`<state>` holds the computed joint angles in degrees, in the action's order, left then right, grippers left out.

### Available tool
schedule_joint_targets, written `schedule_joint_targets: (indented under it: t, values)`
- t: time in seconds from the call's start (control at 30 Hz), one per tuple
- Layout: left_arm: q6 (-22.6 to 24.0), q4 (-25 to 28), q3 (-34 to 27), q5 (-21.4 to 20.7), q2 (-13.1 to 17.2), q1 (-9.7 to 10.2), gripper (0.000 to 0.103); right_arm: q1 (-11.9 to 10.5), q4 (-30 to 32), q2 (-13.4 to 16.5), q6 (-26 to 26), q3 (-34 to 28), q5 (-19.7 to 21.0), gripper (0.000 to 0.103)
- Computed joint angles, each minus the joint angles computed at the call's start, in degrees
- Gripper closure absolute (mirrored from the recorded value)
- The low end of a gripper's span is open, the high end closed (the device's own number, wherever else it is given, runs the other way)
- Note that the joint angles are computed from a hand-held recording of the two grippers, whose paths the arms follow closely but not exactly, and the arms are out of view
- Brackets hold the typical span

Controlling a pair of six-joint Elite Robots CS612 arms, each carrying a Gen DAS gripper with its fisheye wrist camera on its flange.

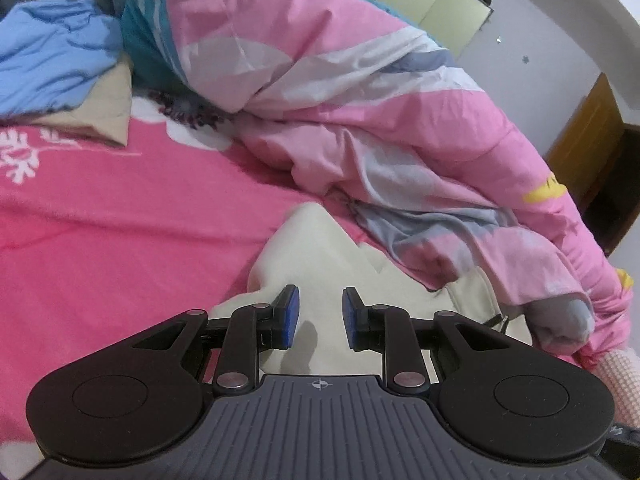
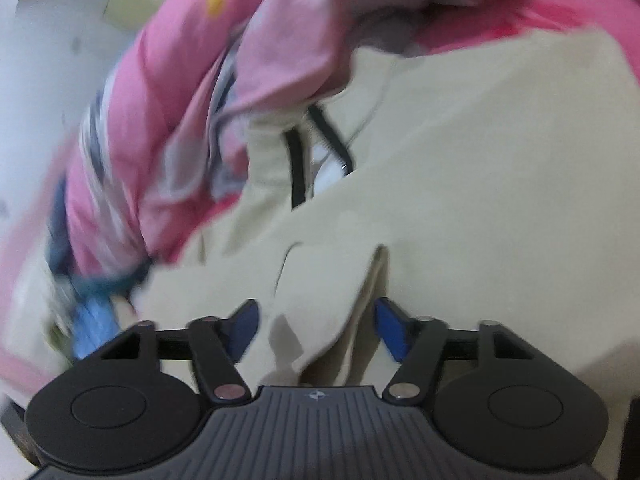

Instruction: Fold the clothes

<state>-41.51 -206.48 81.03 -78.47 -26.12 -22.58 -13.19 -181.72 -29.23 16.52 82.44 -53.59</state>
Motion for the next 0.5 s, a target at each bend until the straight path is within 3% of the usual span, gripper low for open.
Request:
schedule_joint_targets:
  t: [0.03, 0.07, 0.1, 0.33, 0.5]
  values:
    - [0.18, 0.26, -0.07, -0.22, 0.02, 0.03, 0.081, 0.41, 0.79, -0.25, -1.94, -0.09, -1.17, 0.065]
    - [0.56, 0.27, -0.05, -0.09, 0.02, -0.01, 0.081, 0.82, 1.55, -0.49, -3.85, -0.19, -2.35, 0.086]
    - [0.93, 0.27, -0.03, 0.04, 0.01, -0.06, 0.081, 1.04, 1.09, -0.72, -4.81, -0.09, -3.04, 0.094]
    - [2.09, -2.45, 0.24, 1.33, 0.25, -0.28, 0.081, 0.65, -11.53, -2.48, -4.1, 1.31, -4.82, 0.095]
    - [2.84, -0.4, -0.25, 0.97, 0.43, -0.36, 0.08, -1.26, -18.11, -3.27, -2.19, 1.83, -8.87, 0.095]
